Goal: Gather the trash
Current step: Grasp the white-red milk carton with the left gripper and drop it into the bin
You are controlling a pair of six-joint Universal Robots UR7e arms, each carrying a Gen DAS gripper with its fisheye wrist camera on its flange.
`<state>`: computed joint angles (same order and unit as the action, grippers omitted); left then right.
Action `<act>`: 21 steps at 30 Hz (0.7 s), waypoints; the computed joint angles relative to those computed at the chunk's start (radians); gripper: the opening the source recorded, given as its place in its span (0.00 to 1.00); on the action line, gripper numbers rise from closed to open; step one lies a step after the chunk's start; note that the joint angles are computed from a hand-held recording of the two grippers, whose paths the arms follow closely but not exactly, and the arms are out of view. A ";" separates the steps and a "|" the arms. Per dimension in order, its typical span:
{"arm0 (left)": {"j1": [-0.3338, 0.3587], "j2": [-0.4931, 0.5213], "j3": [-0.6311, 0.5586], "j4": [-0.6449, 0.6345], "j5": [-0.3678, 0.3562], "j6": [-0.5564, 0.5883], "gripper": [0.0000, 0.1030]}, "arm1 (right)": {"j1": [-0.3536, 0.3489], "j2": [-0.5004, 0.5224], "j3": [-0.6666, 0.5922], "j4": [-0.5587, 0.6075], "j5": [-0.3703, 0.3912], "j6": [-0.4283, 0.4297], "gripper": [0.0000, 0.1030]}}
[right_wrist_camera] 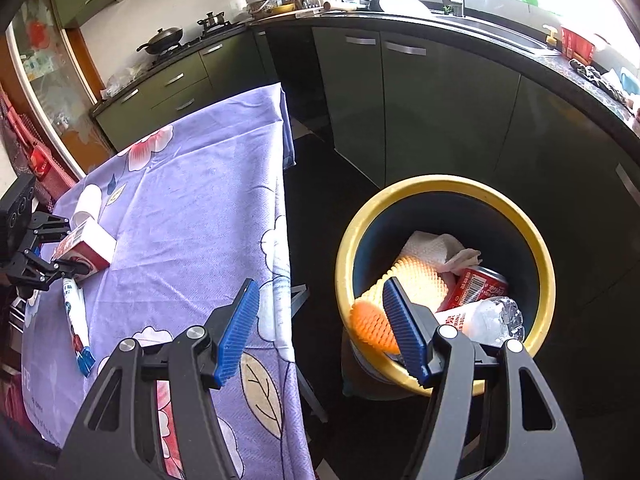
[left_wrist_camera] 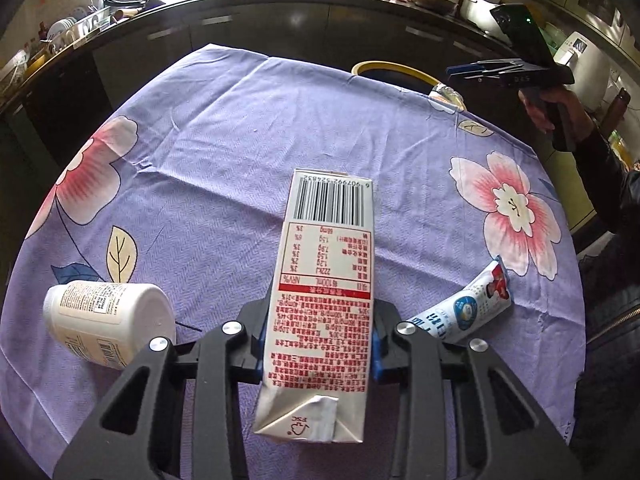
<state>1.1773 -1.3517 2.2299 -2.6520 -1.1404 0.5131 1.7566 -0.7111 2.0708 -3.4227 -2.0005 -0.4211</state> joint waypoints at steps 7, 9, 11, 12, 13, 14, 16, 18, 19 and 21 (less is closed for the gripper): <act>-0.037 -0.042 0.021 -0.024 0.051 -0.045 0.33 | 0.000 -0.023 0.034 -0.025 0.015 -0.002 0.62; -0.060 -0.063 0.026 -0.028 0.079 -0.068 0.33 | -0.002 -0.034 0.048 -0.036 0.018 -0.004 0.62; -0.093 -0.084 0.027 -0.015 0.103 -0.101 0.33 | -0.005 -0.047 0.063 -0.046 0.025 -0.004 0.62; -0.112 -0.091 0.027 -0.009 0.114 -0.117 0.33 | -0.008 -0.055 0.074 -0.056 0.027 -0.005 0.62; -0.134 -0.096 0.026 0.002 0.122 -0.140 0.33 | -0.011 -0.062 0.083 -0.063 0.029 -0.006 0.62; -0.152 -0.096 0.022 0.012 0.122 -0.162 0.33 | -0.015 -0.072 0.096 -0.075 0.031 -0.005 0.62; -0.186 -0.078 0.001 0.039 0.113 -0.228 0.33 | -0.026 -0.096 0.126 -0.106 0.029 -0.003 0.62; -0.211 -0.030 -0.038 0.069 0.076 -0.298 0.33 | -0.041 -0.119 0.154 -0.137 0.027 -0.002 0.62; -0.220 -0.003 -0.057 0.075 0.059 -0.318 0.33 | -0.049 -0.130 0.165 -0.148 0.029 -0.001 0.62; -0.243 0.082 -0.112 0.088 0.020 -0.352 0.33 | -0.074 -0.163 0.198 -0.169 0.035 0.005 0.62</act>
<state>0.9345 -1.2697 2.1180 -2.5641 -1.1202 0.1610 1.6827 -0.8737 2.2689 -3.5922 -1.9657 -0.4160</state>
